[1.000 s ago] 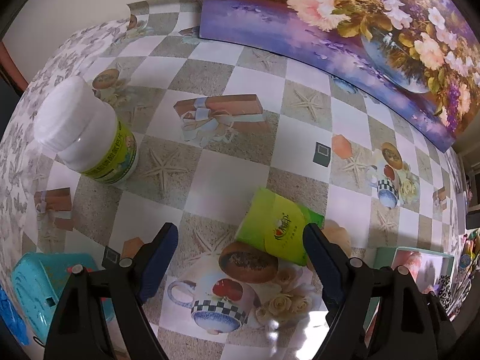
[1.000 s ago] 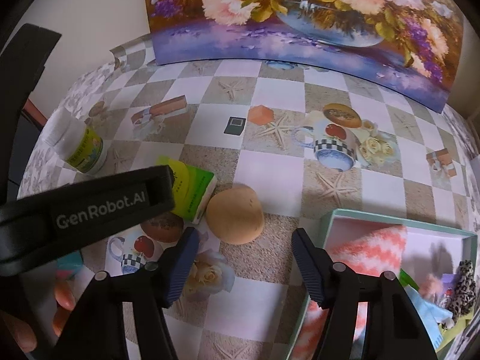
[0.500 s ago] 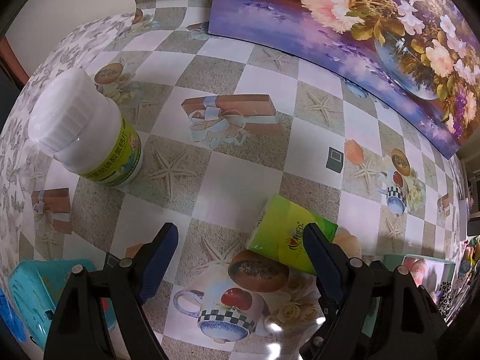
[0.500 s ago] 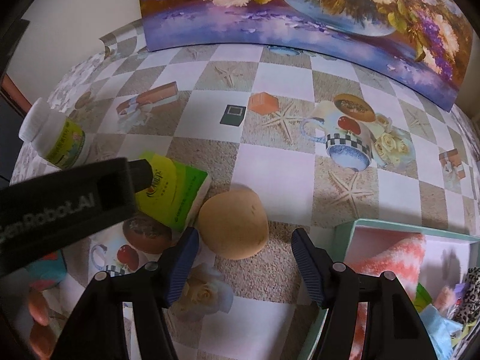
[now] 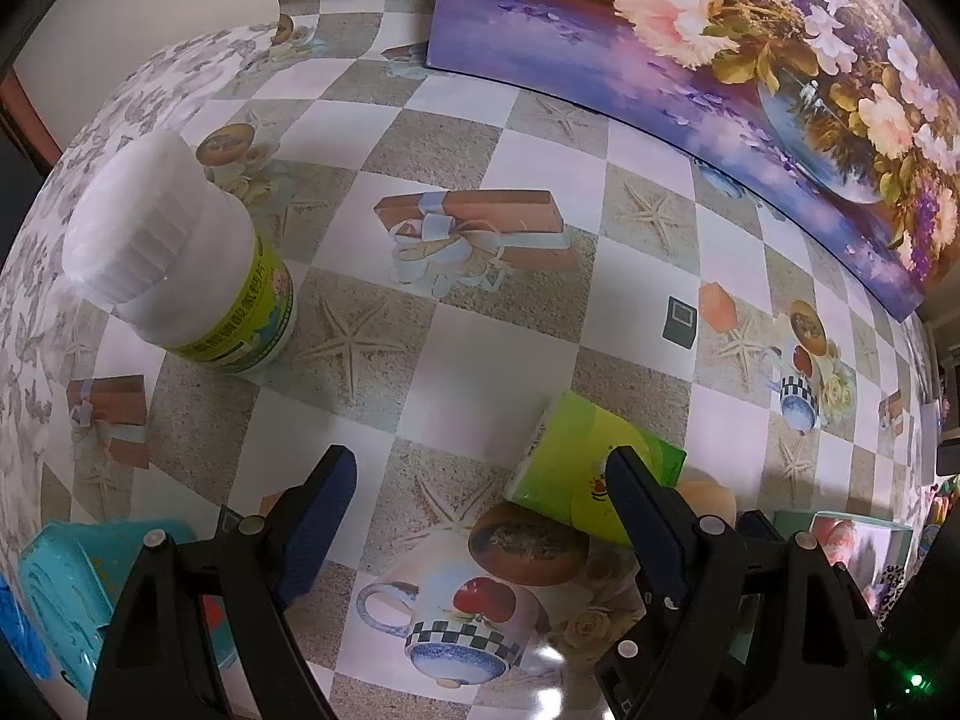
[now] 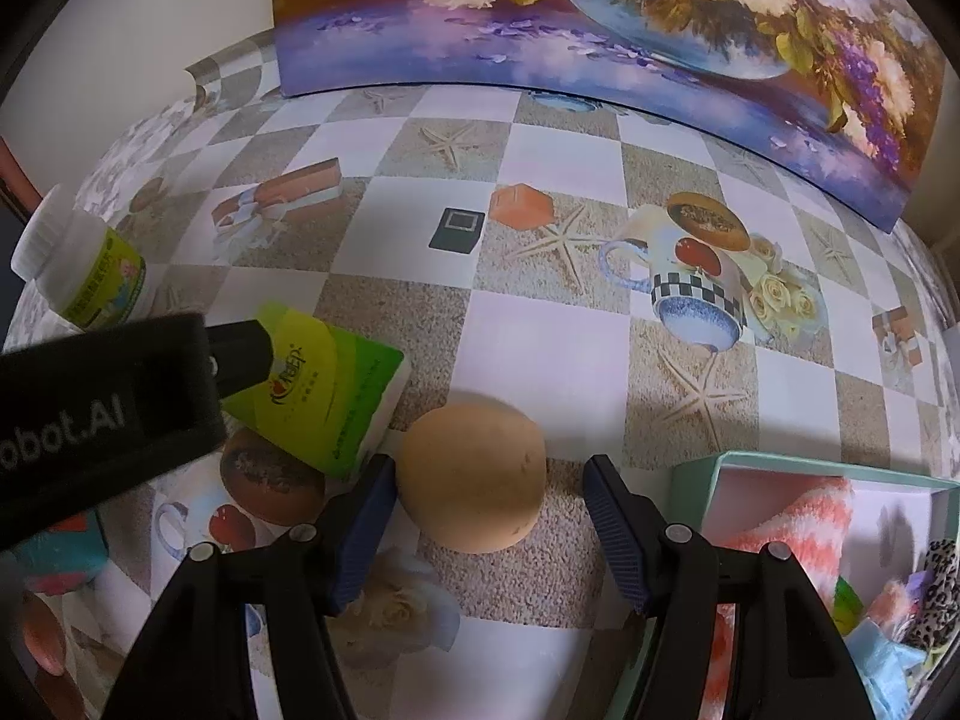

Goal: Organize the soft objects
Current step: 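Close the right gripper on the tan round sponge while the left grasps the green tissue pack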

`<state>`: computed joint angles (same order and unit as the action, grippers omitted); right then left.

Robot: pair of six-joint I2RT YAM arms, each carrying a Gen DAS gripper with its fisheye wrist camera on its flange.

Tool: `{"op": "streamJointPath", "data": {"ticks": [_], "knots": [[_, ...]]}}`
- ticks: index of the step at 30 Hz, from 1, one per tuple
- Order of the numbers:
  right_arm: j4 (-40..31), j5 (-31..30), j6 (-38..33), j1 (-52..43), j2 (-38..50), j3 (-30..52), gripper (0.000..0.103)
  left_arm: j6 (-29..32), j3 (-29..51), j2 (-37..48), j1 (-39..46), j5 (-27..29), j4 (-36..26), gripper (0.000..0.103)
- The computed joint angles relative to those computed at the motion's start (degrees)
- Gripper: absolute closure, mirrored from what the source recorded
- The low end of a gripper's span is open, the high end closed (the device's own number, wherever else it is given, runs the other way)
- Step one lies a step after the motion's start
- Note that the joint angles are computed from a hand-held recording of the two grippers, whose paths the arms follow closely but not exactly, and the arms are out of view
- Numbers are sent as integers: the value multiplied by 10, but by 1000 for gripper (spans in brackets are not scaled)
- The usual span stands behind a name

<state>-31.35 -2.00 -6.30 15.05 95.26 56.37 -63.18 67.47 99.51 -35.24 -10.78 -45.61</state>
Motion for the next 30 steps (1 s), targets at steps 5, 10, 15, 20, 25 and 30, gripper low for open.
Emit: {"op": "streamJointPath", "data": {"ticks": [5,10,15,20,25,30], "knots": [[3,-4,-3,2,-1,0,50,2,3,-1,-3,-3,-2,17],[-9,-6,-6,-5,0,5,51,3,8,2,-5,-3,-3,17],[-52,-14,4,-30,10,35,51,10,13,9,-7,4,7,17],[-86,-27,-4,-50,-4,58,51,11,13,11,-11,6,22,17],[-114,-25,-14,-66,-23,80,51,15,5,5,-14,4,32,17],[-127,-13,-30,-85,-39,97,51,21,9,15,-16,12,44,17]]}}
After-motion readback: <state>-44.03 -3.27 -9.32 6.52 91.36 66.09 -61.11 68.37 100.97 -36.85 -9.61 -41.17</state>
